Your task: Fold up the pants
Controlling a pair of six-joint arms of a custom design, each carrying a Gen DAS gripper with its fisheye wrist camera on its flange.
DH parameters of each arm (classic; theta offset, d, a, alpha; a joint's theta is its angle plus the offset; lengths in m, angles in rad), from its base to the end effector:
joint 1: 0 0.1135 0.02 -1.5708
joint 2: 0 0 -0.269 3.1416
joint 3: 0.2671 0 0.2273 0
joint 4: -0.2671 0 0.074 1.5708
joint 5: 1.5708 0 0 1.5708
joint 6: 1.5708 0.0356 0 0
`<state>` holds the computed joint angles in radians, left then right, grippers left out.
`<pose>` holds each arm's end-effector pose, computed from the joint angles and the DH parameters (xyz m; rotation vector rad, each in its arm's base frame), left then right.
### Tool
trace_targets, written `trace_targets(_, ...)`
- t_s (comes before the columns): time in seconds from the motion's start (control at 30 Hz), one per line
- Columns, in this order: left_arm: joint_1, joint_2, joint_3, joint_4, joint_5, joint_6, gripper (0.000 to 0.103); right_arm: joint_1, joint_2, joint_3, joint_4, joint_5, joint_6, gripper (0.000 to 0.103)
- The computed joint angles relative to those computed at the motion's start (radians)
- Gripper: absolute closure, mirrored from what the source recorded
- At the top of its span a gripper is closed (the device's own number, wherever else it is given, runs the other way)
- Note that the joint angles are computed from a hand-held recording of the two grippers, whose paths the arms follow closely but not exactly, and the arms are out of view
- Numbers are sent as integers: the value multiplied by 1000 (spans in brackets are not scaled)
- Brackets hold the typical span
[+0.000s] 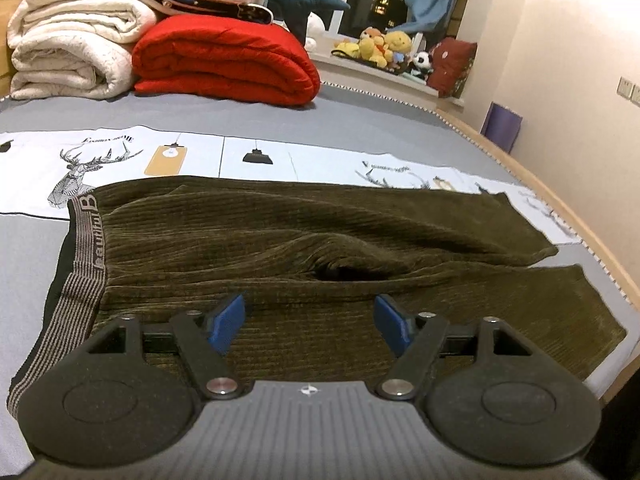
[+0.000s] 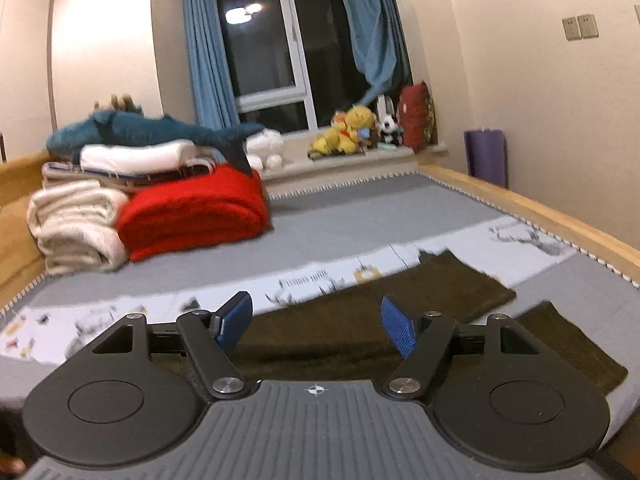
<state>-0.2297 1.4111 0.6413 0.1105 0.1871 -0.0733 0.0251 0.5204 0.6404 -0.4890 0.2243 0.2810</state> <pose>0.2541 -0.0662 0.2028 0.2777 2.2254 -0.3735 0.0987 -0.0054 0.2939 0.3929 1.8897 -0.0131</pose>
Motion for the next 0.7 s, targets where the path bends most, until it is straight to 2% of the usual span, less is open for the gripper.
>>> trace_targets(0.1,-27,22,11,-13,-61,-8,19,-85,14,-30,32,-99,-35,30)
trace_targets(0.2,-54,30,30,-87,-119,-91,19,-103,54,-40,44,-118,-34,30)
trace_targets(0.37,-180,14,32,-227,-301,-168,19,-112,101,-51,89,-157,17,30)
trace_targets(0.47,-264,-9,-6,-185,-371,-126,19,-97,135,-51,117,-158,38,30)
trace_targets(0.6,-352,-16,-68,-18,-550,-21,18,-53,164,-49,136,-135,48,30)
trace_targets(0.7,-383,16,-90,71,-657,46,18,-71,173,-47,141,-161,29,30)
